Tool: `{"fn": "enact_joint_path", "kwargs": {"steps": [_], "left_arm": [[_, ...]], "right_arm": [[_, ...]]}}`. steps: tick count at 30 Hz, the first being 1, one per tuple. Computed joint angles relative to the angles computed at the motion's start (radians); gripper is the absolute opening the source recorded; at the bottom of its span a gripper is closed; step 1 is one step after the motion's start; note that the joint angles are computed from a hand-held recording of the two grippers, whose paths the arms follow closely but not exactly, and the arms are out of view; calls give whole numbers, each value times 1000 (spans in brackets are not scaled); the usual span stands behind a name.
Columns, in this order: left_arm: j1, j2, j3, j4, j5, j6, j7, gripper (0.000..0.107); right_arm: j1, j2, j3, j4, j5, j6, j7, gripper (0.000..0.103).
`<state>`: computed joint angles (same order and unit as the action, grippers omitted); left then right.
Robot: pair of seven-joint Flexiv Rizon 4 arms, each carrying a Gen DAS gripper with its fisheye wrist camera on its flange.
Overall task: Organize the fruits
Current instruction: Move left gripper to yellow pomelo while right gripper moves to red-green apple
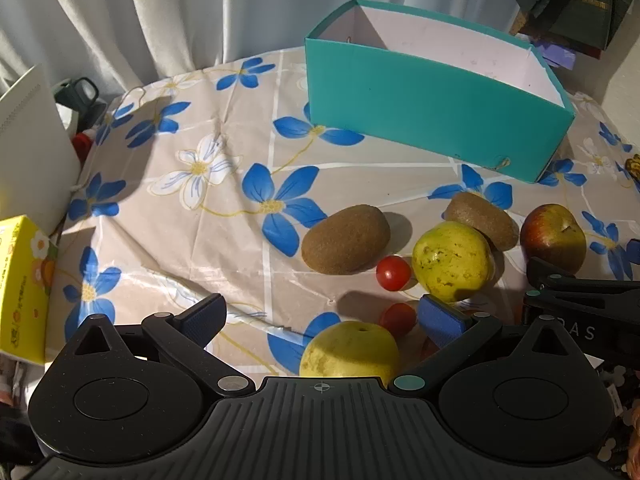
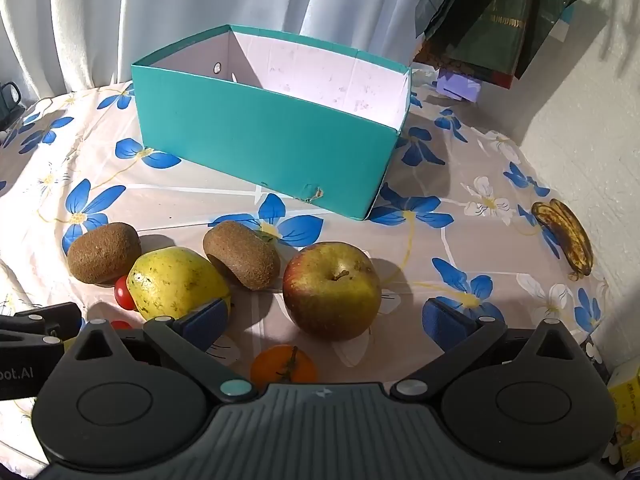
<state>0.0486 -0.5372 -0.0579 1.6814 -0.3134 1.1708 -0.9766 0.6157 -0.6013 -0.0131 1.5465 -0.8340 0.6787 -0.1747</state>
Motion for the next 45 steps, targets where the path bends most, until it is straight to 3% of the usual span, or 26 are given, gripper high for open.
{"fn": "enact_joint_path", "kwargs": {"steps": [36, 41, 45], "left_arm": [[1, -8, 12, -14, 13, -19, -36, 103], [21, -7, -9, -9, -17, -21, -22, 103], [72, 2, -73, 14, -108, -23, 53, 103]], "right_arm": [[0, 14, 1, 19, -16, 2, 29, 103], [-5, 16, 3, 25, -16, 16, 36, 103], [-2, 18, -1, 30, -25, 11, 41, 103]]}}
